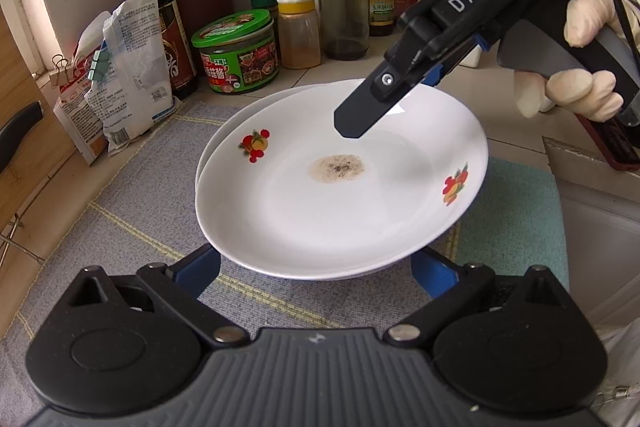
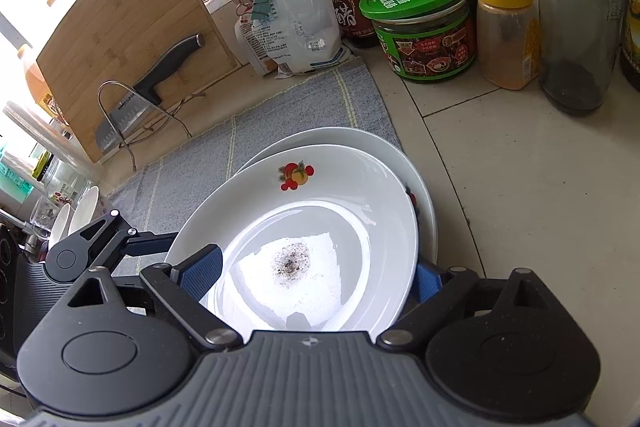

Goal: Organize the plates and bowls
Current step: 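Lower the stained plate onto the stack and open the right tool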

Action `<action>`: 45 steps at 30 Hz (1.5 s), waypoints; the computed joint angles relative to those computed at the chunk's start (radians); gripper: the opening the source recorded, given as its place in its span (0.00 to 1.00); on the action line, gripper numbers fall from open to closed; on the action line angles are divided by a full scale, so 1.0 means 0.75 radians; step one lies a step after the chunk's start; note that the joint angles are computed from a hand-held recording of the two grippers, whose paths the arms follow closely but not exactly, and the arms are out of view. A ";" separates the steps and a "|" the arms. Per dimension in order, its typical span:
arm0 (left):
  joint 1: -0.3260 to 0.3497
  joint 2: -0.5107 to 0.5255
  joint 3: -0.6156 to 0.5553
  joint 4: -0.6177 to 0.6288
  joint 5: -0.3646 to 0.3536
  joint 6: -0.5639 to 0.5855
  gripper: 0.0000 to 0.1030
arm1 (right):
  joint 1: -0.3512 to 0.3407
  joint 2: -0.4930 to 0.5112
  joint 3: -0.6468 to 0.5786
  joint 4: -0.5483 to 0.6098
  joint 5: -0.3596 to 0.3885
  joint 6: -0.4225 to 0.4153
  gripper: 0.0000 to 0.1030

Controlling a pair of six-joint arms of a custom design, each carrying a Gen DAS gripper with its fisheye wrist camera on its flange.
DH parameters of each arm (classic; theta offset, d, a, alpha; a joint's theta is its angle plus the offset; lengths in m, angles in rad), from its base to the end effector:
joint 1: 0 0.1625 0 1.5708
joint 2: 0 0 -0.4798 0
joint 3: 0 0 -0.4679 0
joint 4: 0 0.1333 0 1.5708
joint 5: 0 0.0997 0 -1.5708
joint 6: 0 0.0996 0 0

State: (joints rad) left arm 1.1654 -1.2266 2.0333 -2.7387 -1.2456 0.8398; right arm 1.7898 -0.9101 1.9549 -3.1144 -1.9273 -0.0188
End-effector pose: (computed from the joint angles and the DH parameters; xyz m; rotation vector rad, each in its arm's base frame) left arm -0.0897 -0.6278 0.2233 1.5216 2.2595 -0.3892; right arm 0.2399 -0.6244 0.1024 0.2005 -2.7406 0.7451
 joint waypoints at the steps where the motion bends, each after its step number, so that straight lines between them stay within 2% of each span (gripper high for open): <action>1: 0.000 0.000 0.001 -0.002 0.000 0.000 0.98 | 0.001 0.000 0.001 -0.001 -0.003 0.001 0.95; 9: 0.000 -0.008 0.006 -0.009 0.010 -0.048 0.98 | 0.015 0.003 0.003 -0.012 -0.040 0.014 0.95; 27: -0.015 -0.022 0.033 -0.053 0.043 -0.155 0.98 | 0.077 0.034 -0.020 0.015 -0.213 0.031 0.96; 45: -0.047 -0.056 0.091 -0.098 0.061 -0.194 0.98 | 0.098 0.013 0.022 0.050 -0.245 0.056 0.97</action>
